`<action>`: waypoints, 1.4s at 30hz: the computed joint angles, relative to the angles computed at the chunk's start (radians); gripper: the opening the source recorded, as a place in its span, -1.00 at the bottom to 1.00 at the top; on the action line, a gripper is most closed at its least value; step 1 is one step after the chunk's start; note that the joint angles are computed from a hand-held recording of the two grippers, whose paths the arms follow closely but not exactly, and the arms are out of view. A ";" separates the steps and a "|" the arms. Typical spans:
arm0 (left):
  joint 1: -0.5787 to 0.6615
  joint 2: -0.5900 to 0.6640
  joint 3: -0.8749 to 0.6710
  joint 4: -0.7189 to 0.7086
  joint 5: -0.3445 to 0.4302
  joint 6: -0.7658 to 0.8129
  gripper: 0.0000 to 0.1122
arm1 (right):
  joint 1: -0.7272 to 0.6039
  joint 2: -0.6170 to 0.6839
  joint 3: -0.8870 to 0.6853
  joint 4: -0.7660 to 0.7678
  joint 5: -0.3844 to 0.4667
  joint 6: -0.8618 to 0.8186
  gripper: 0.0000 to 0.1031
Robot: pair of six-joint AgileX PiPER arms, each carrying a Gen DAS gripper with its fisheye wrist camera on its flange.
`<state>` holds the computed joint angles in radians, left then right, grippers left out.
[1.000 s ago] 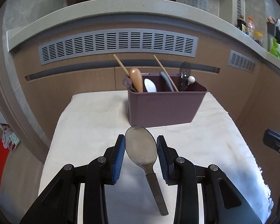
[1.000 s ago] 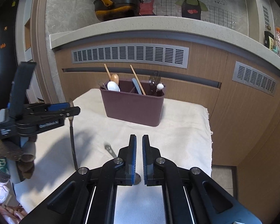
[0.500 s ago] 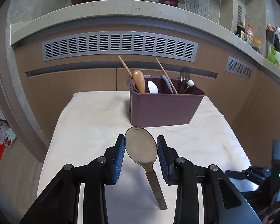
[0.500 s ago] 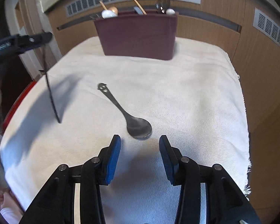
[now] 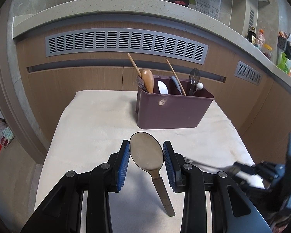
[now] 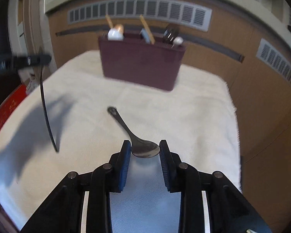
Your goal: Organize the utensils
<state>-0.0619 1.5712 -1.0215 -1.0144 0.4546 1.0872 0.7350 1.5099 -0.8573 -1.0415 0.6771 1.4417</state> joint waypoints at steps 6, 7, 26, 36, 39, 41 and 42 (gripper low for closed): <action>0.016 -0.006 0.007 -0.053 0.033 0.049 -0.36 | 0.052 -0.082 -0.061 -0.064 0.145 -0.025 -0.48; 0.019 -0.009 0.009 -0.064 0.042 0.061 -0.37 | 0.053 -0.084 -0.072 -0.066 0.153 -0.029 -0.48; -0.093 -0.027 -0.496 0.203 0.099 -0.181 -0.37 | -0.038 -0.061 -0.673 0.047 0.271 -0.572 -0.48; -0.174 0.319 -1.052 0.492 0.187 -0.477 -0.37 | -0.281 0.219 -1.026 0.409 0.289 -0.947 -0.48; -0.184 0.393 -1.084 0.512 0.181 -0.499 -0.37 | -0.342 0.277 -1.022 0.512 0.253 -0.993 -0.48; -0.184 0.461 -1.124 0.504 0.203 -0.513 -0.37 | -0.369 0.300 -0.997 0.549 0.220 -1.000 -0.48; -0.182 0.479 -1.125 0.494 0.209 -0.511 -0.37 | -0.380 0.315 -0.986 0.561 0.205 -0.998 -0.47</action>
